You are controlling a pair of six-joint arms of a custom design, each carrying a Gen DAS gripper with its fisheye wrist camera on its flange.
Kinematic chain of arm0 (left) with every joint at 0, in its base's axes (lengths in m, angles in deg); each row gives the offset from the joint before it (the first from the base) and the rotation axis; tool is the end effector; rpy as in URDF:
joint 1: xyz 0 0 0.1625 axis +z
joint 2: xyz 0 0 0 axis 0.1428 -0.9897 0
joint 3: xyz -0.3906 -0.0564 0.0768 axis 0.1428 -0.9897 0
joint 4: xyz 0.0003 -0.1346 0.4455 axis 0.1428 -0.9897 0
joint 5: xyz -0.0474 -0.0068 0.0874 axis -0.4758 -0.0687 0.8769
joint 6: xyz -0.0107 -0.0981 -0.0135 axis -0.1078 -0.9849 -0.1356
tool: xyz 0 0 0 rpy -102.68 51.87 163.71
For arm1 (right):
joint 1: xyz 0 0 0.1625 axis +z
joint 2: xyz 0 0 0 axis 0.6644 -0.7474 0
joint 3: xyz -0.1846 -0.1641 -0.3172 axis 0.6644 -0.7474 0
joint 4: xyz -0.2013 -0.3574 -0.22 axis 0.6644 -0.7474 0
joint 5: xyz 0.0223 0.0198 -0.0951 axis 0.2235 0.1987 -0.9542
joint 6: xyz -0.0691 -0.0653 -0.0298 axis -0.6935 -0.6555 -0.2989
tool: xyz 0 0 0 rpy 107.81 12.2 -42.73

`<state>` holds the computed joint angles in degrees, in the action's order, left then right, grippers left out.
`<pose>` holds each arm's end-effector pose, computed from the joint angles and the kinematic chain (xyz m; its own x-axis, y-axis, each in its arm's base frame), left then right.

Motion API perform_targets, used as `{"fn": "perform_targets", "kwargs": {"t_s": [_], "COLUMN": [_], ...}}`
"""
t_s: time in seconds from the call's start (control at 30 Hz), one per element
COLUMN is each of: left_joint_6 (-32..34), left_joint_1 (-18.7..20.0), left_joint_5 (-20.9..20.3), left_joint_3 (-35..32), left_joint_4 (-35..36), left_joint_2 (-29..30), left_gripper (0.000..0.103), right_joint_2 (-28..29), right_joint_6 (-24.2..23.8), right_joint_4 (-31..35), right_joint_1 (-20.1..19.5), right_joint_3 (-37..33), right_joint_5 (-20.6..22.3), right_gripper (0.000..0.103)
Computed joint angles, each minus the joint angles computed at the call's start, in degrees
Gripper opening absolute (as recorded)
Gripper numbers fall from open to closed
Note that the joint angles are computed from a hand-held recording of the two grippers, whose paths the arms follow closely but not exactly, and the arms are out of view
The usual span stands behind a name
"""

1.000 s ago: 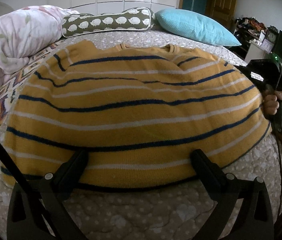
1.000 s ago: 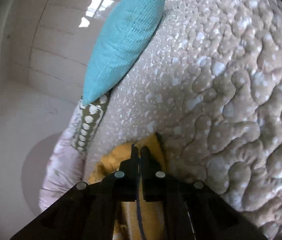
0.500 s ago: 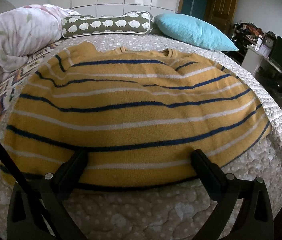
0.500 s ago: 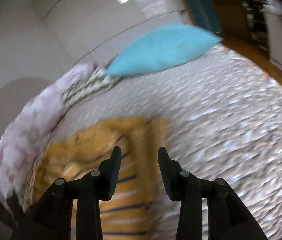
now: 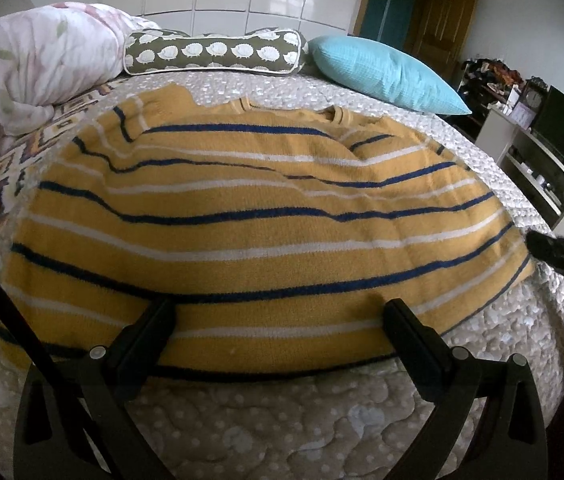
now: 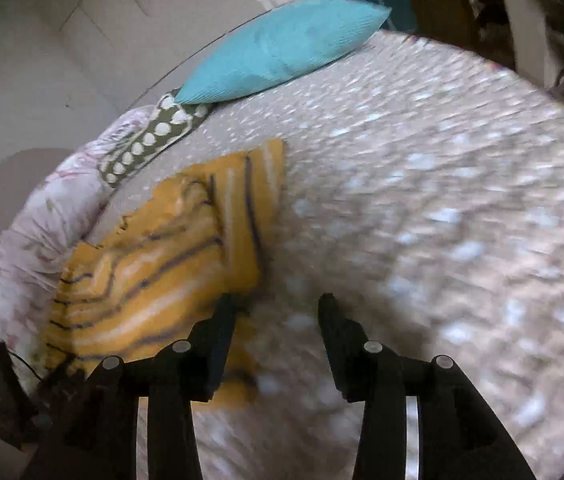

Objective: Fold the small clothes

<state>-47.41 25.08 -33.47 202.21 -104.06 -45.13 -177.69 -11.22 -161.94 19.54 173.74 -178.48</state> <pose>-0.3008 -0.4338 0.0177 -0.7766 0.3343 -0.5339 0.5729 0.7274 -0.3777 -0.0305 -0.3316 0.3295 -0.9006 0.2502 0.3553 -0.1341 0.6176 -0.7750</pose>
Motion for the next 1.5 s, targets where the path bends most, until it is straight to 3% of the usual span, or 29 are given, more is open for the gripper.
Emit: {"fn": "perform_targets", "kwargs": {"t_s": [0.1, 0.13, 0.2, 0.3, 0.43, 0.5, 0.63, 0.83, 0.93, 1.03, 1.1, 1.17, 1.23, 1.3, 1.4, 1.5], "left_joint_6": [-0.1, 0.0, -0.1, -0.2, -1.3, -1.6, -1.7, -1.4, -1.6, -2.7, -7.2, -14.2, -19.1, -22.5, -28.4, -31.6], "left_joint_1": [0.0, 0.0, -0.1, -0.2, -0.9, -1.1, -1.2, -1.2, -1.3, -2.1, -3.4, -4.3, -5.8, -7.2, -9.6, -10.9], "left_joint_5": [0.0, 0.1, 0.1, 0.7, 2.6, 3.2, 3.3, 3.5, 3.6, 5.2, 9.1, 9.3, 7.8, 7.6, 10.6, 11.0], "left_joint_3": [0.0, 0.0, 0.1, 0.1, -0.2, -0.4, -0.6, -0.4, -0.3, 0.5, 1.5, 3.0, 6.4, 8.8, 10.9, 13.7], "left_joint_4": [0.3, 0.2, 0.1, 0.6, 2.6, 3.4, 3.8, 3.1, 2.9, 2.7, 3.9, 6.9, 4.5, 5.4, 12.0, 12.6], "left_joint_2": [-0.1, -0.1, -0.1, -0.1, 0.3, 0.4, 0.5, 0.5, 0.5, 0.1, -0.5, -3.4, -7.1, -10.6, -15.8, -21.6], "left_gripper": [0.103, 0.103, 0.103, 0.103, 0.103, 0.103, 0.103, 0.103, 0.103, 0.103, 0.103, 0.1, 0.1, 0.1, 0.1, 0.1], "right_joint_2": [-8.0, -10.2, -12.8, -13.1, -20.3, -22.2, -21.0, -22.4, -21.3, -17.5, -15.6, -13.7, -10.2, -6.3, 0.8, 8.4], "right_joint_6": [-2.8, -4.3, -5.7, -5.4, -7.1, -7.5, -7.1, -7.1, -6.6, -4.3, -3.0, -2.1, -0.4, 1.2, 3.4, 5.6], "right_joint_4": [4.6, 5.5, 4.2, 3.6, 11.7, 14.7, 11.9, 13.9, 13.1, 10.5, 10.5, 11.9, 11.7, 10.0, 5.8, 1.3], "right_joint_1": [-5.0, -8.0, -11.5, -13.2, -20.6, -22.8, -20.8, -22.7, -21.6, -15.8, -12.5, -10.4, -7.9, -5.6, -1.3, 2.8], "right_joint_3": [3.4, 4.8, 7.1, 7.6, 9.0, 9.0, 9.3, 9.5, 9.1, 7.4, 6.2, 4.7, 3.0, 1.5, -0.9, -3.6], "right_joint_5": [4.8, 8.3, 13.5, 16.2, 26.6, 29.6, 27.1, 30.1, 28.4, 20.1, 16.7, 16.2, 14.7, 13.8, 10.7, 8.2], "right_gripper": [0.047, 0.047, 0.047, 0.048, 0.049, 0.048, 0.049, 0.049, 0.049, 0.05, 0.064, 0.066, 0.067, 0.067, 0.067, 0.067]}}
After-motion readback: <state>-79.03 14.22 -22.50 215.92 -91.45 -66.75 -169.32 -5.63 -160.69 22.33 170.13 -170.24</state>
